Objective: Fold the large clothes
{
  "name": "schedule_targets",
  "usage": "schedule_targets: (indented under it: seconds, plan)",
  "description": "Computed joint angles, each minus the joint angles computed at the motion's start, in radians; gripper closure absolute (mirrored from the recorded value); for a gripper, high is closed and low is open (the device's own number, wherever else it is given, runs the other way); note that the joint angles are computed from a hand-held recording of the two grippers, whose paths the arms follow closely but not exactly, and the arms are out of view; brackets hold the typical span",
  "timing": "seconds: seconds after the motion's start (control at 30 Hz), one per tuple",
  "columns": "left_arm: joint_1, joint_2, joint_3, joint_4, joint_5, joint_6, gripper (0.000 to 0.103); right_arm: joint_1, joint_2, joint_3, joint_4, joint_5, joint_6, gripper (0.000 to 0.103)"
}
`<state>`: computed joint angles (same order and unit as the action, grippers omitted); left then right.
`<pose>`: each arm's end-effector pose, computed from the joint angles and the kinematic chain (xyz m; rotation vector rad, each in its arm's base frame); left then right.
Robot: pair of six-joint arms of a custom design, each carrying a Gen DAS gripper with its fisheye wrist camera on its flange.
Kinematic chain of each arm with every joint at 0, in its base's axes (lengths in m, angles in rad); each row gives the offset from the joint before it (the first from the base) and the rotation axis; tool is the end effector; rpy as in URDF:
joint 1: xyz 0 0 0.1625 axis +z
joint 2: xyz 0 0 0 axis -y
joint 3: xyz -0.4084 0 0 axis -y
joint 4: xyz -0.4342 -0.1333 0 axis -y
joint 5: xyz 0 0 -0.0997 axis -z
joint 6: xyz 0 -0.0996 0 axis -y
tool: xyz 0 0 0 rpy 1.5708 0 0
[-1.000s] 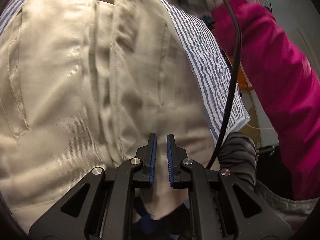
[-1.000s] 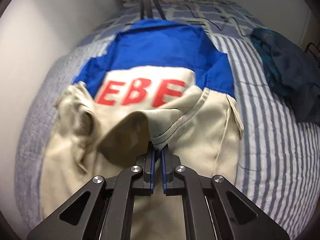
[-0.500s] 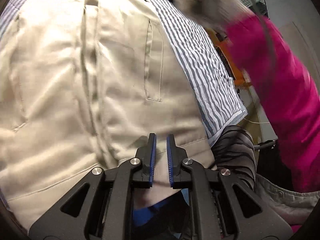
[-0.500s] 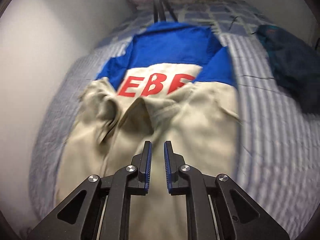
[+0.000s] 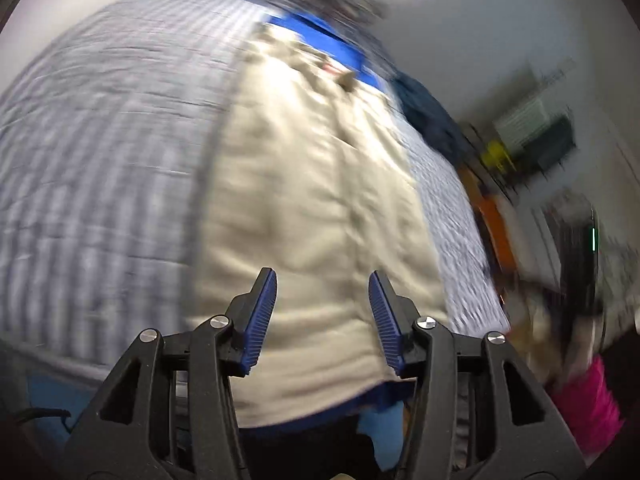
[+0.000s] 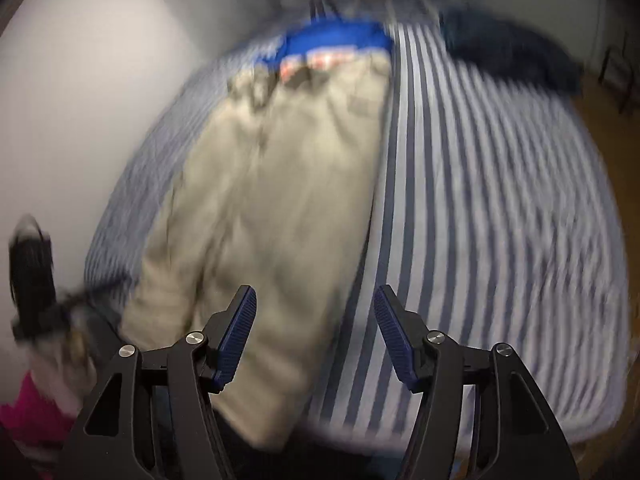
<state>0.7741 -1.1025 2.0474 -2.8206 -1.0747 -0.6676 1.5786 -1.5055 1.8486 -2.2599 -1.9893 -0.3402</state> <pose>-0.2742 -0.5208 0.1214 0.0735 2.8635 -0.8117 0.0972 -0.5595 0.3722 0.3621 -2.6285 0.3638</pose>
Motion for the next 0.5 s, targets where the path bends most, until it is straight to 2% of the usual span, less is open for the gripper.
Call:
schedule_targets:
  seconds: [0.07, 0.13, 0.23, 0.3, 0.37, 0.4, 0.43, 0.47, 0.5]
  plan:
    - [0.019, -0.026, 0.027, 0.011, 0.022, -0.054, 0.045, -0.023, -0.018, 0.041, 0.026, 0.012, 0.023, 0.042]
    - [0.048, -0.037, 0.038, 0.037, -0.020, -0.102, 0.045, -0.050, -0.028, 0.068, 0.061, 0.040, 0.048, 0.042]
    - [0.096, -0.031, 0.048, 0.043, -0.131, -0.145, 0.045, -0.076, -0.024, 0.082, 0.124, 0.089, 0.050, 0.042]
    - [0.105, -0.023, 0.051, 0.046, -0.158, -0.148, 0.045, -0.084, -0.017, 0.096, 0.117, 0.082, 0.054, 0.042]
    - [0.094, -0.017, 0.049, 0.051, -0.150, -0.121, 0.045, -0.105, -0.024, 0.103, 0.141, 0.124, 0.056, 0.066]
    - [0.089, -0.016, 0.047, 0.060, -0.149, -0.107, 0.058, -0.111, -0.027, 0.104, 0.141, 0.137, 0.058, 0.068]
    - [0.077, -0.006, 0.033, 0.094, -0.117, -0.103, 0.071, -0.113, -0.032, 0.103, 0.141, 0.144, 0.056, 0.080]
    - [0.067, -0.007, 0.031, 0.113, -0.091, -0.101, 0.074, -0.111, -0.039, 0.100, 0.145, 0.145, 0.055, 0.087]
    - [0.059, -0.012, 0.036, 0.110, -0.083, -0.102, 0.078, -0.112, -0.057, 0.096, 0.158, 0.165, 0.053, 0.088]
